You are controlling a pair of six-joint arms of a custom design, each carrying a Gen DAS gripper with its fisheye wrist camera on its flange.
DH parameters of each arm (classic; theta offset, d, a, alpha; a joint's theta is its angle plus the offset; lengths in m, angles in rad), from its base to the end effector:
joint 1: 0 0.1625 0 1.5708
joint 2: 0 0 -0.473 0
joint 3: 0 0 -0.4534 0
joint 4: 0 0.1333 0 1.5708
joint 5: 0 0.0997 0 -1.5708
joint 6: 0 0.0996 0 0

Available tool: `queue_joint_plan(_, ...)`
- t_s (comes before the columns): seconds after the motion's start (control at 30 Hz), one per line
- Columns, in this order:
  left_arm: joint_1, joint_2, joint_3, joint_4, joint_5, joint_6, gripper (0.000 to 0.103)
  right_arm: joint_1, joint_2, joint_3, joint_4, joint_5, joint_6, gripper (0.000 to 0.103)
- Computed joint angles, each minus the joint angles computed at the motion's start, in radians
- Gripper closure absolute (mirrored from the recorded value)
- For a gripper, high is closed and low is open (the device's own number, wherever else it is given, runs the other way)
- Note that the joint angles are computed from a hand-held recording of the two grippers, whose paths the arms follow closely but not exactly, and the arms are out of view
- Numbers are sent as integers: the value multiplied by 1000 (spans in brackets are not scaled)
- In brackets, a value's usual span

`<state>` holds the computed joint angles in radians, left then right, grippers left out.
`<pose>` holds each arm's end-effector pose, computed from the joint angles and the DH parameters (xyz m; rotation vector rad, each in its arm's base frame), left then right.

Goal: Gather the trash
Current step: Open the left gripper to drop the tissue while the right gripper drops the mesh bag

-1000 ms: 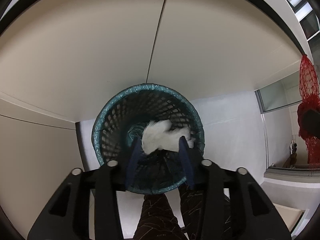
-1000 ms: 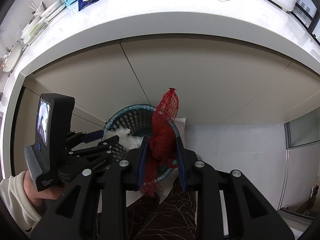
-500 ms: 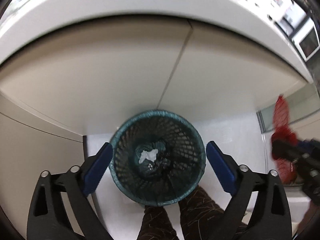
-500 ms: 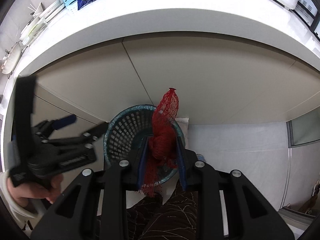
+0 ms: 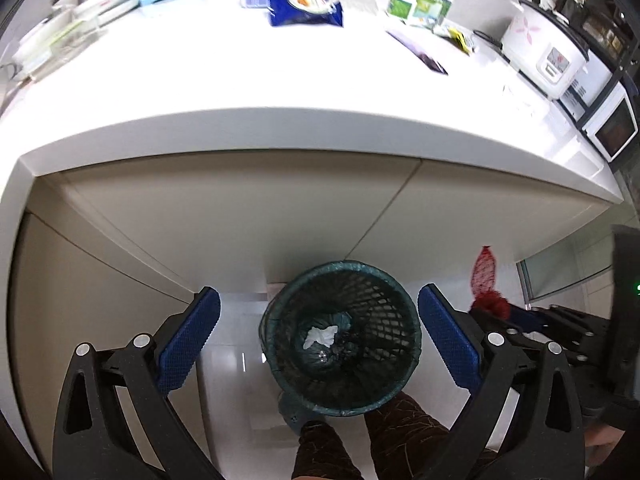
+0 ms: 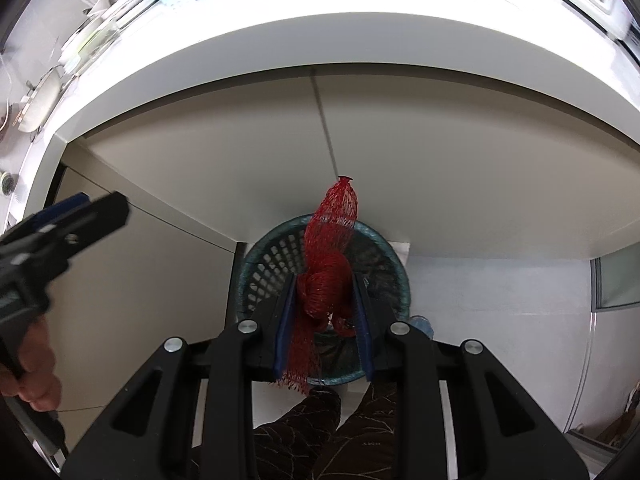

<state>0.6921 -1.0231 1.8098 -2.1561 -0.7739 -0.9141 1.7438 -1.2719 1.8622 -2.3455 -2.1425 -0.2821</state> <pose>-0.3701 -0.5724 0.1571 0.0600 2.4194 -0.6425 0.1866 -0.6063 0.2981 0.5087 -2.5046 0.1949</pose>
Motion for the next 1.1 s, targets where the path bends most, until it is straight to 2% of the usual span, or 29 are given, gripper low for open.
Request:
queue_joint_plan(0.57,-3,-80,55,88,7,-87,6,1,57,-4,46,-25,3,76)
queue_joint_plan(0.63,-2,-83,58,93,6,-94,6,6,68,-3,38,-24,8,74)
queue_joint_plan(0.8,5,-89,66,99,-2,-103,6,6,73,-1,36,-24,14,60)
queue_joint_plan(1.03,14,-85,72,102,-16,-100,6,1,78,-1,39,-26,38,52)
queue_joint_plan(1.1,16,-83,73,102,-20,-101,6,-1,77,2,33,-32,40,47)
